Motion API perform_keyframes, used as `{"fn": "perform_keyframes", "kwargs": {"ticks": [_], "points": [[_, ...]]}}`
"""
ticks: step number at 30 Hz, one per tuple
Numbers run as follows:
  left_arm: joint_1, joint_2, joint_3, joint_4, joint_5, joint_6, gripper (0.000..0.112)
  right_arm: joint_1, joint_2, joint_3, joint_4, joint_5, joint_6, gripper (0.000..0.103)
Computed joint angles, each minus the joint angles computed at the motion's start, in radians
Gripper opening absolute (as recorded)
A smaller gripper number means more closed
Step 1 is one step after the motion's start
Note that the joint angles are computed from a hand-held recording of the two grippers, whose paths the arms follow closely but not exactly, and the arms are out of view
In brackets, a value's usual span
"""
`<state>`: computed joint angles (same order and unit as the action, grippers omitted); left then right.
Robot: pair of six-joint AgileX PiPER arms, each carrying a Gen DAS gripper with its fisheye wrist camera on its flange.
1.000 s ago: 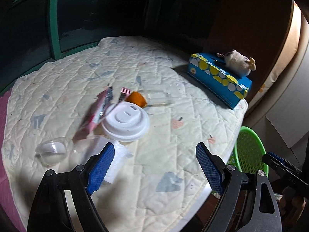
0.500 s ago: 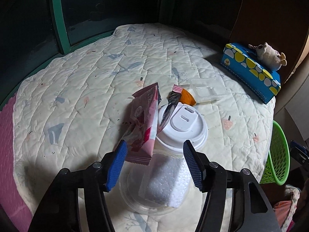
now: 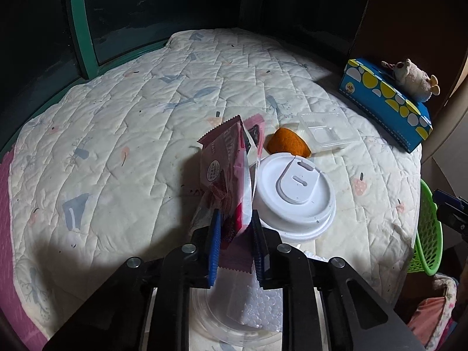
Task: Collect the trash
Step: 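Grasp and lift the clear rectangular box with the right gripper while the left gripper holds the pink wrapper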
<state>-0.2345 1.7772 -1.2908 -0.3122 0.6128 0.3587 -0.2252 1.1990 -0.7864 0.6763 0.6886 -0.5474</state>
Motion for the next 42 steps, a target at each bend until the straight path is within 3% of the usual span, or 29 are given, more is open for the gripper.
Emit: {"fn": "perform_keyframes", "kwargs": {"ticks": [6,11,19,24,27,33,42], "points": [[0.039,-0.029,0.004,-0.046,0.004,0.028,0.009,0.085,0.133,-0.097,0.025,-0.025,0.010,0.063],[0.094,-0.036,-0.003,-0.152,0.038,0.098,0.006,0.195,0.259,-0.221,-0.059,-0.070,0.091,0.060],[0.124,-0.044,0.001,-0.228,0.046,0.161,0.006,0.194,0.416,-0.366,-0.143,-0.087,0.136,0.060],[0.144,-0.040,-0.014,-0.277,0.075,0.191,0.006,0.169,0.472,-0.446,-0.162,-0.033,-0.009,0.061],[0.149,-0.038,-0.019,-0.293,0.082,0.199,0.006,0.176,0.511,-0.509,-0.227,-0.007,-0.111,0.069],[0.153,-0.016,-0.049,-0.284,0.102,0.176,0.006,0.147,0.636,-0.703,-0.189,0.165,-0.376,0.082],[0.152,0.016,-0.089,-0.268,0.110,0.146,0.006,0.195,0.859,-1.021,-0.302,0.393,-0.503,0.089]]}}
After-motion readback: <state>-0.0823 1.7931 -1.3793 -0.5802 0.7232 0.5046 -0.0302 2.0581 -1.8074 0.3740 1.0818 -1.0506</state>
